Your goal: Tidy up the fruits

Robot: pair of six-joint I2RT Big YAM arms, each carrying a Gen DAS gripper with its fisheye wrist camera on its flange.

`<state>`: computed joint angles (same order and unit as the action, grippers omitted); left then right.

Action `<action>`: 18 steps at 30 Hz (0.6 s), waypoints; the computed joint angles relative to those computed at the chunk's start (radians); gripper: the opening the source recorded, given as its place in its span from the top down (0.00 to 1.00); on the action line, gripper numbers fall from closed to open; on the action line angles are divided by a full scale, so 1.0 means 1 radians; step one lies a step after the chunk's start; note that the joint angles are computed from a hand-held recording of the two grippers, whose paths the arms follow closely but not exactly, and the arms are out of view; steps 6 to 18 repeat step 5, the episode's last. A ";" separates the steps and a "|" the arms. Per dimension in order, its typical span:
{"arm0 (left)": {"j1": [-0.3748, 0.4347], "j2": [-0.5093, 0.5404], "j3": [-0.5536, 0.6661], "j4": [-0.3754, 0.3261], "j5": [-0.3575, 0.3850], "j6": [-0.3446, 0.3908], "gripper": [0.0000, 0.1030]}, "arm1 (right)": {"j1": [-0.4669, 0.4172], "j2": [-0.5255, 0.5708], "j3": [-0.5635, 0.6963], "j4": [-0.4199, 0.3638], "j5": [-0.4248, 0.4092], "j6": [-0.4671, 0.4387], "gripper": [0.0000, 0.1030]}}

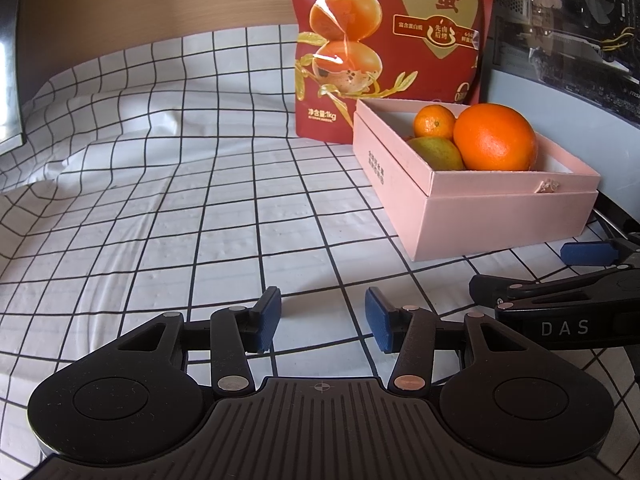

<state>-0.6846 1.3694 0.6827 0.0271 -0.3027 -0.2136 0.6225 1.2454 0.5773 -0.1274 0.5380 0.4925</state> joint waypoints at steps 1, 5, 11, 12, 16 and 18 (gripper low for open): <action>0.000 0.000 0.000 0.000 -0.001 0.000 0.49 | 0.000 0.000 0.000 0.000 0.000 0.000 0.00; 0.001 0.000 0.000 0.000 0.002 -0.002 0.49 | -0.001 0.001 0.000 0.002 -0.001 -0.001 0.00; 0.001 0.000 0.000 0.000 0.002 -0.002 0.49 | -0.001 0.001 0.000 0.002 -0.001 -0.001 0.00; 0.001 0.000 0.000 0.000 0.002 -0.002 0.49 | -0.001 0.001 0.000 0.002 -0.001 -0.001 0.00; 0.001 0.000 0.000 0.000 0.002 -0.002 0.49 | -0.001 0.001 0.000 0.002 -0.001 -0.001 0.00; 0.001 0.000 0.000 0.000 0.002 -0.002 0.49 | -0.001 0.001 0.000 0.002 -0.001 -0.001 0.00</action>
